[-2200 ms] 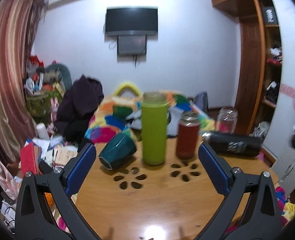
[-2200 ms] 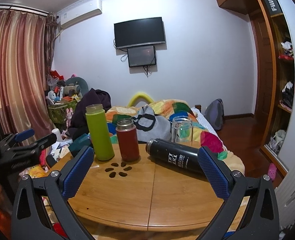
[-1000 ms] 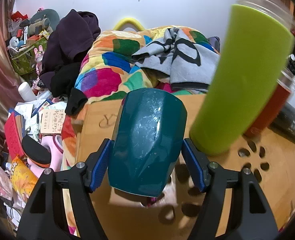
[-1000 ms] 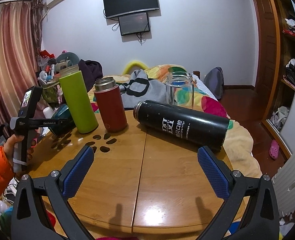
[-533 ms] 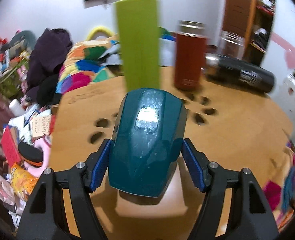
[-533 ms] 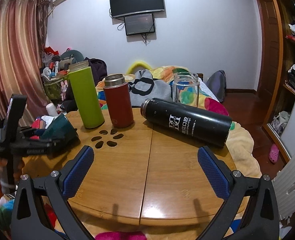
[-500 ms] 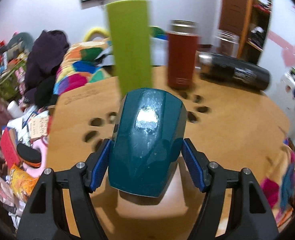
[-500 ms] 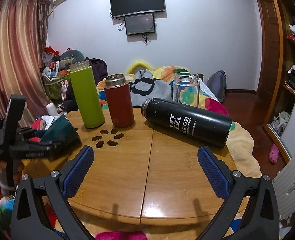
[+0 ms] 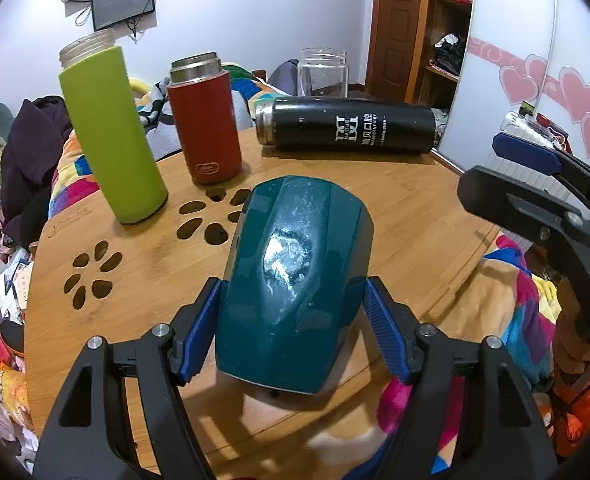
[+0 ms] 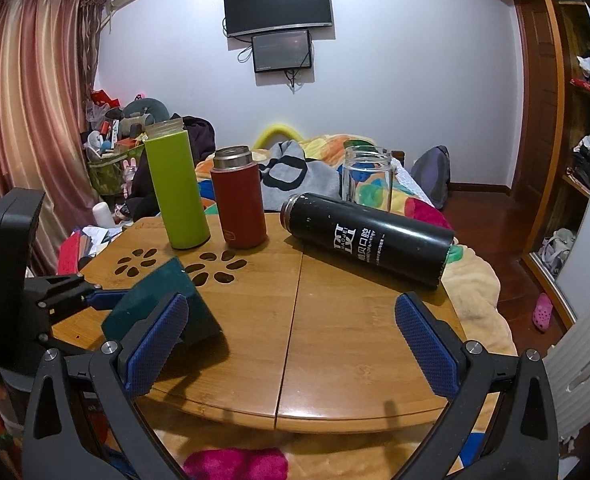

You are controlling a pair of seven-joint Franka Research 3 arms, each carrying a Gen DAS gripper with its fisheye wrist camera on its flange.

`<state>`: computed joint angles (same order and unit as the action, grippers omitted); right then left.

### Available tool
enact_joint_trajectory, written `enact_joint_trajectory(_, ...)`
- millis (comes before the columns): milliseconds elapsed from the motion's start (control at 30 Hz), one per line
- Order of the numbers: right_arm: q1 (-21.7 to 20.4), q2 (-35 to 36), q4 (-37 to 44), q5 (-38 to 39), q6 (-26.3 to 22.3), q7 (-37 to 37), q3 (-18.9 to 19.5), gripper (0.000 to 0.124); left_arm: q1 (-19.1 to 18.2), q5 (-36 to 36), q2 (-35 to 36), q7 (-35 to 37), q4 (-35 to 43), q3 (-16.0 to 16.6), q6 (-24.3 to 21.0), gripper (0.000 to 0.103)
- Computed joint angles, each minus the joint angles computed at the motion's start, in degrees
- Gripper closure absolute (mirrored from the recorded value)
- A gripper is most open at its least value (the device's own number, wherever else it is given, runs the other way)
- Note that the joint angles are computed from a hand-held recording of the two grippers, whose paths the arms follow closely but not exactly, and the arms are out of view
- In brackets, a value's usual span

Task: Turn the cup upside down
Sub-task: 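Lift the teal cup with the left tool and swing it toward the right tool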

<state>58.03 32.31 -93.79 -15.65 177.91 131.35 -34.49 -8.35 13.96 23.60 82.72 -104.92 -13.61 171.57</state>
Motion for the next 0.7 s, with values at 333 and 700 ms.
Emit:
enact_joint_trajectory(333, -0.6, 0.2, 0.1, 0.5, -0.3, -0.6, 0.5, 0.021, -0.1, -1.3, 1.1, 1.7, 2.2, -0.1, -2.3, 0.033)
enact_joint_trajectory(700, 0.4, 0.3, -0.1, -0.8, 0.0, 0.6, -0.7, 0.021, 4.1, -4.7, -1.6, 5.9, -2.1, -3.9, 1.2, 0.031)
